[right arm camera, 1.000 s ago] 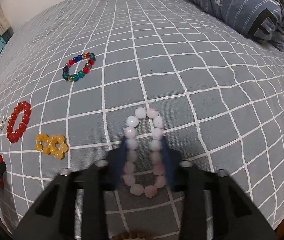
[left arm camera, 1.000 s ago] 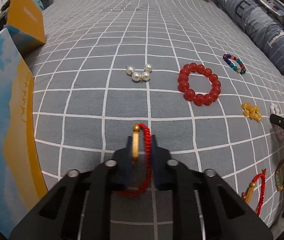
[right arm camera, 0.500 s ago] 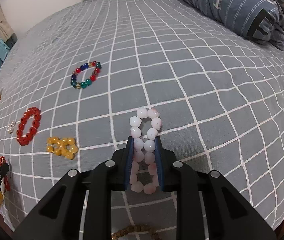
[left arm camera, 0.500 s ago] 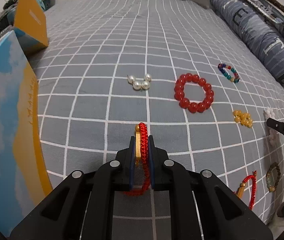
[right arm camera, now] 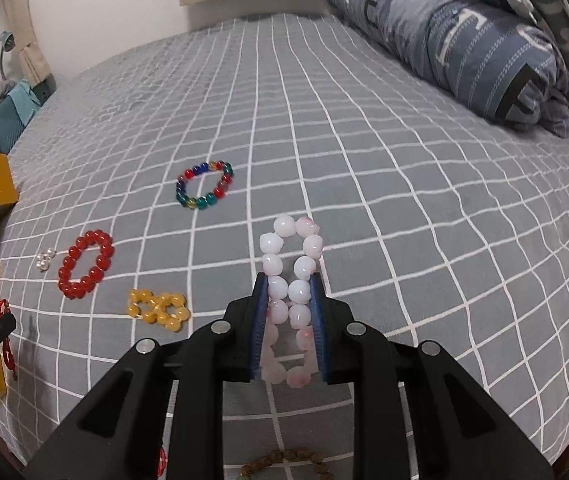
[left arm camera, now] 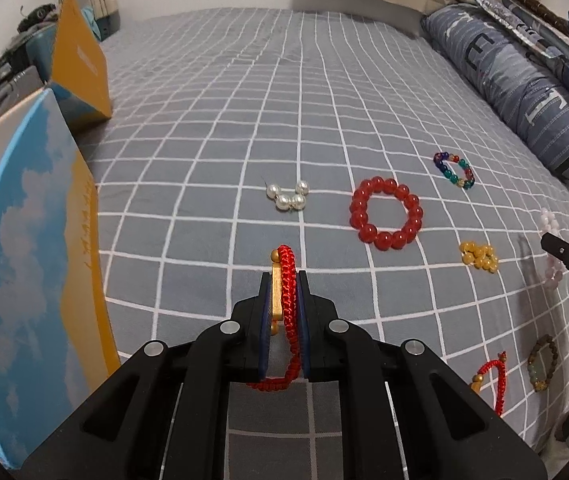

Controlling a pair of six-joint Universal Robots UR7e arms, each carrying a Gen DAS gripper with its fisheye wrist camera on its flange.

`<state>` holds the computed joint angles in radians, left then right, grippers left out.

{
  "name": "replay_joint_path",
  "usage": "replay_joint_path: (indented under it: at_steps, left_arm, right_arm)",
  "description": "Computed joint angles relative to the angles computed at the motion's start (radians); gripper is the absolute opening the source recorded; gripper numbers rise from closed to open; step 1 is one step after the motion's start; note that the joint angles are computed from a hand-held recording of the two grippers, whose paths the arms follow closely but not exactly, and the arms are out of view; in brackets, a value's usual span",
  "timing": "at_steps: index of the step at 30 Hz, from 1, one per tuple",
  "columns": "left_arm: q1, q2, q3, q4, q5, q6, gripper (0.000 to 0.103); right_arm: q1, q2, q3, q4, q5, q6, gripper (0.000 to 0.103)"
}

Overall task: Organize jewelry
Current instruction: 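Carry the red cord bracelet and pink bead bracelet with both tools over the white box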

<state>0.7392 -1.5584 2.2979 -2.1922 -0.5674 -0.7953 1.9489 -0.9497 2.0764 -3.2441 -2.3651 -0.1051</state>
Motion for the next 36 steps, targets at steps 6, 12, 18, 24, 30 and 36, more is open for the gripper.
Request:
replay_joint_path:
  at_steps: [6,12,18,24,30,36]
  left_arm:
    - [-0.030,-0.008,0.017,-0.033,0.047,0.018,0.011]
    - [-0.055,-0.011,0.019,-0.017,0.090,0.001,0.011]
    - [-0.077,-0.023,0.002,0.008,0.100,-0.009,0.011]
    - [-0.094,-0.044,-0.016,0.053,0.093,-0.036,0.011]
    - [-0.113,-0.070,-0.037,0.143,0.100,-0.090,0.011]
    - [-0.128,-0.101,-0.056,0.221,0.104,-0.122,0.011]
  right_arm:
    - [0.026,0.011,0.008,-0.085,0.000,-0.059,0.020]
    - [0.054,0.030,0.004,-0.150,-0.008,-0.122,0.020]
    - [0.070,0.033,-0.007,-0.131,-0.019,-0.117,0.020]
    - [0.100,0.027,-0.016,-0.102,-0.034,-0.098,0.020]
    - [0.129,0.021,-0.026,-0.064,-0.040,-0.073,0.020]
    - [0.158,0.027,-0.049,-0.020,-0.045,-0.050,0.020]
